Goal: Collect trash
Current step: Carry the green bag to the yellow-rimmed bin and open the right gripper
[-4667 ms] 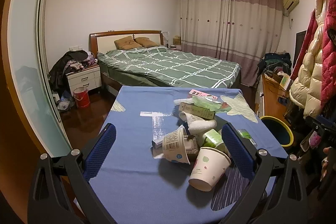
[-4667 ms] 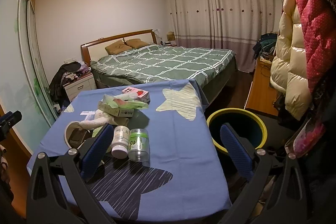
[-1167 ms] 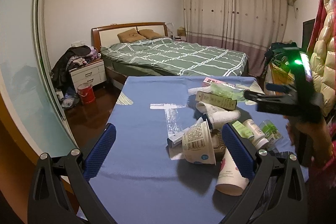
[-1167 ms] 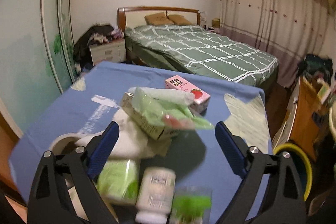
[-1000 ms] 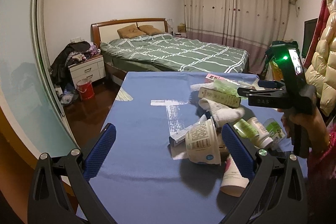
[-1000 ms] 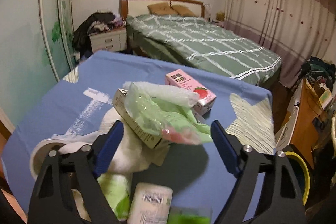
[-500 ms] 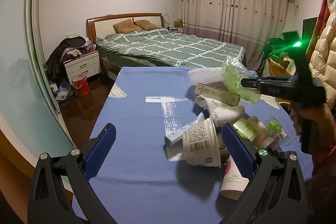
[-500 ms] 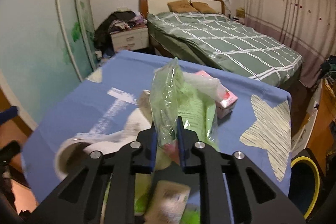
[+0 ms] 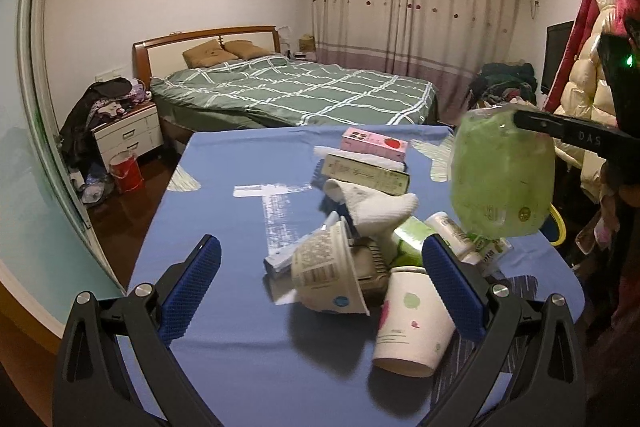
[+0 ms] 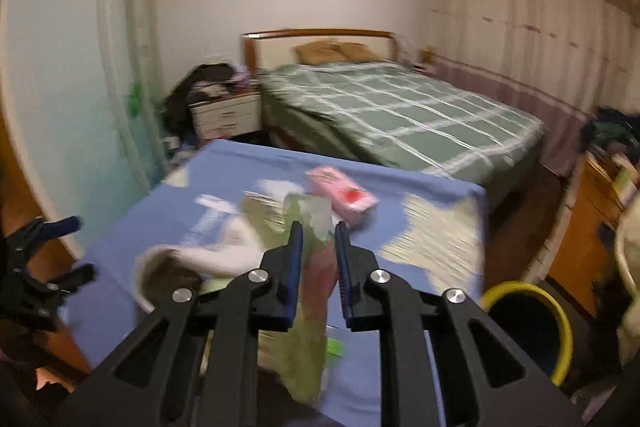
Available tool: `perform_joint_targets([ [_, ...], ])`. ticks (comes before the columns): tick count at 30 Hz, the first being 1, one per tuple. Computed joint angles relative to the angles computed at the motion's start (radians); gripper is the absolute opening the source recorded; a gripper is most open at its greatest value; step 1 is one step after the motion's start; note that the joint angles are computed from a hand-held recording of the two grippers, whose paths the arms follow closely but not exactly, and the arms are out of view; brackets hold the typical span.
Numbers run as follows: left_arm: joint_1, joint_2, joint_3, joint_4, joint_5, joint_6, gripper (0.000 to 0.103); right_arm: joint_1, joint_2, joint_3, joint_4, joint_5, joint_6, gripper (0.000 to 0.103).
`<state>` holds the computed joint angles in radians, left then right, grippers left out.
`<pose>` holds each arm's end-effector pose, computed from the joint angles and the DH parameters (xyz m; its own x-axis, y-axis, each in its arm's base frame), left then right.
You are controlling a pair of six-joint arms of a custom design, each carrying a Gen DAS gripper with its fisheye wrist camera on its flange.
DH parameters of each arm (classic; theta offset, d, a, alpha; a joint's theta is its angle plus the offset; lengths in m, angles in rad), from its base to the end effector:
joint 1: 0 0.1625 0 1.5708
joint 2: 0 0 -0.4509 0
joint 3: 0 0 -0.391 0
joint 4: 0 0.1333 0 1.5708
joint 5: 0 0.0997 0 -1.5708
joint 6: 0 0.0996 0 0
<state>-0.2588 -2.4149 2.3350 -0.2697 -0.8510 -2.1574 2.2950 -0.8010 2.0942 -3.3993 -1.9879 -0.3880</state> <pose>-0.0669 -0.1881 0.3740 -0.7137 -0.2416 -0.6575 0.4756 0.5219 -0.7081 0.4361 -0.3528 0.0828 -0.5450 -0.6612 0.5155 -0.8384 0.4258 -0.3404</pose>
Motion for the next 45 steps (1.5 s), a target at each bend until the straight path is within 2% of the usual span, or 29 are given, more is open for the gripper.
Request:
perform_joint_targets([
  [4, 0.067, 0.001, 0.010, -0.079, 0.057, 0.058, 0.099, -0.078, -0.050, 0.043, -0.060, -0.055, 0.035, 0.010],
  [8, 0.131, 0.025, 0.025, -0.154, 0.109, 0.117, 0.099, -0.157, -0.096, 0.074, -0.059, -0.002, 0.077, 0.007],
  [10, 0.175, 0.047, 0.029, -0.202, 0.147, 0.153, 0.099, -0.175, -0.106, 0.084, -0.067, 0.021, 0.081, 0.007],
  [15, 0.208, 0.081, 0.029, -0.259, 0.176, 0.198, 0.099, -0.186, -0.132, 0.103, -0.115, 0.025, 0.056, 0.007],
  [19, 0.265, 0.092, 0.039, -0.345, 0.222, 0.283, 0.099, -0.200, -0.133, 0.097, -0.183, -0.044, 0.024, 0.007],
  [25, 0.322, 0.095, 0.059, -0.451, 0.259, 0.378, 0.099, -0.232, -0.084, 0.053, -0.305, -0.237, -0.060, 0.007],
  [31, 0.366, 0.097, 0.065, -0.497, 0.275, 0.420, 0.099, -0.308, -0.032, -0.004, -0.301, -0.331, -0.084, 0.007],
  [34, 0.381, 0.101, 0.064, -0.499, 0.280, 0.426, 0.099, -0.338, -0.010, -0.018, -0.290, -0.342, -0.071, 0.009],
  [36, 0.396, 0.104, 0.062, -0.501, 0.284, 0.430, 0.099, -0.349, -0.003, -0.020, -0.276, -0.339, -0.055, 0.021],
  [38, 0.409, 0.099, 0.061, -0.509, 0.286, 0.440, 0.099, -0.349, 0.004, -0.012, -0.290, -0.333, -0.052, 0.029],
  [45, 0.485, 0.088, 0.074, -0.606, 0.313, 0.537, 0.099, -0.329, 0.004, 0.007, -0.292, -0.322, -0.035, 0.034],
])
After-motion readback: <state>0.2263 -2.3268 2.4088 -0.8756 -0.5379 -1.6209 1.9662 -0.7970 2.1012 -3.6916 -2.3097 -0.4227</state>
